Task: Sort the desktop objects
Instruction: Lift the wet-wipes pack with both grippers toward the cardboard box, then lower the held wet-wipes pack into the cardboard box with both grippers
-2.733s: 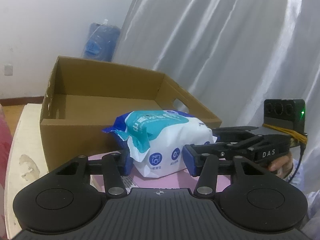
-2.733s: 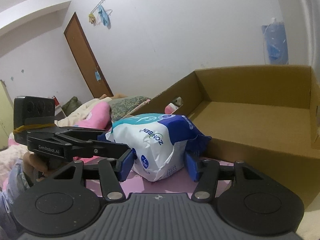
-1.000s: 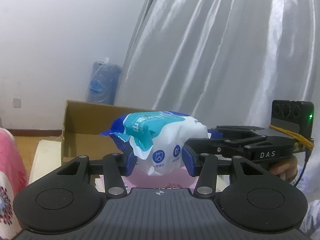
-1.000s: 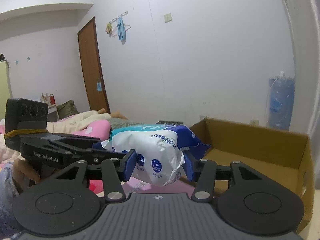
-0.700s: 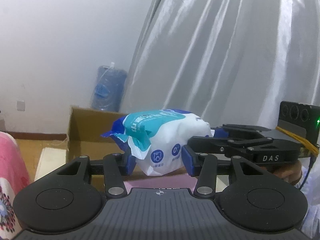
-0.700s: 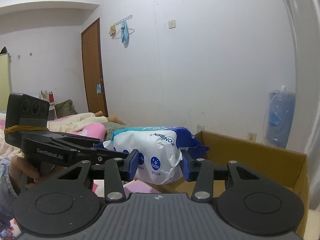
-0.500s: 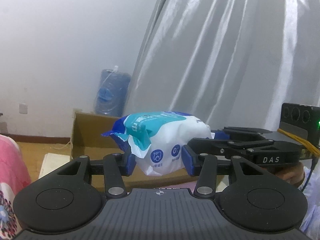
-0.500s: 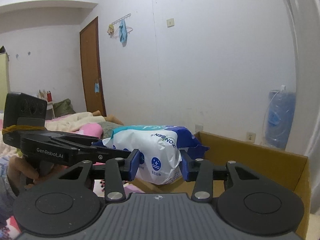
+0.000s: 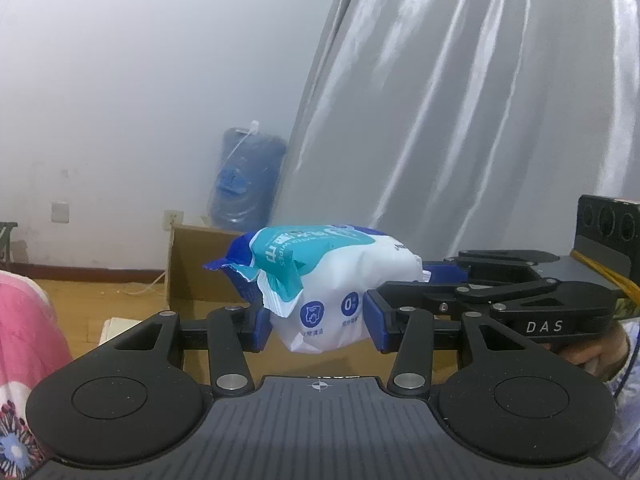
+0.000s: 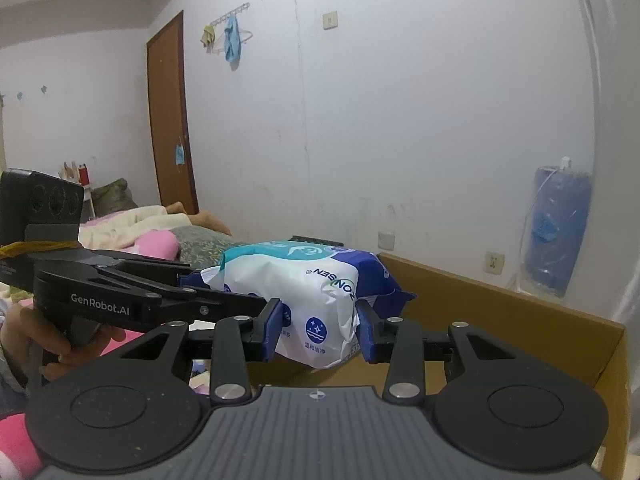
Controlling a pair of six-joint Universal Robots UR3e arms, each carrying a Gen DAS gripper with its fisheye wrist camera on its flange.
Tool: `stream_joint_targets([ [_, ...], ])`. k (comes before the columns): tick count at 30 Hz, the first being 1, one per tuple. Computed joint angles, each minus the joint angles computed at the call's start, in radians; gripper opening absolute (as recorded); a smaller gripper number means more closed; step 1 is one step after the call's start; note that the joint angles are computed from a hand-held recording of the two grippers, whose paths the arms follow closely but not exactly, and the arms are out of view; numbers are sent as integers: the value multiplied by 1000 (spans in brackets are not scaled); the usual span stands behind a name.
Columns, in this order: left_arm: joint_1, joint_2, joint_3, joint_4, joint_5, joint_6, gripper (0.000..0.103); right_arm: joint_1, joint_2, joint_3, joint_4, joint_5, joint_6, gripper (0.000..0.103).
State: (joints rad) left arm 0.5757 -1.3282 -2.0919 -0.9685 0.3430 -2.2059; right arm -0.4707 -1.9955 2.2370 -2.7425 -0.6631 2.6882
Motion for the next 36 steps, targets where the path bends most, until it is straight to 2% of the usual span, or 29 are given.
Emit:
stream_joint_targets([
  [6,-98,-188,94,282,77,-206,46,85,193,-133,-62,-114,66,43],
  [12,-211,-393,308,335,194,-340,46,160,361,-292,-29,-243,107,42],
  [15,-253,-457,383,337,265,-353,46,199,450,-388,32,-306,94,41],
  [18,-305,-544,520,264,363,-379,46,242,556,-536,155,-373,95,40],
  [23,-369,-689,775,84,499,-396,44,260,707,-712,288,-390,162,37],
  [27,-445,-743,881,95,670,-406,38,302,815,-845,394,-476,183,34],
  [30,-507,-755,903,124,812,-354,34,336,840,-834,334,-543,180,31],
  [36,-567,-737,877,159,974,-264,32,372,876,-865,351,-602,165,29],
])
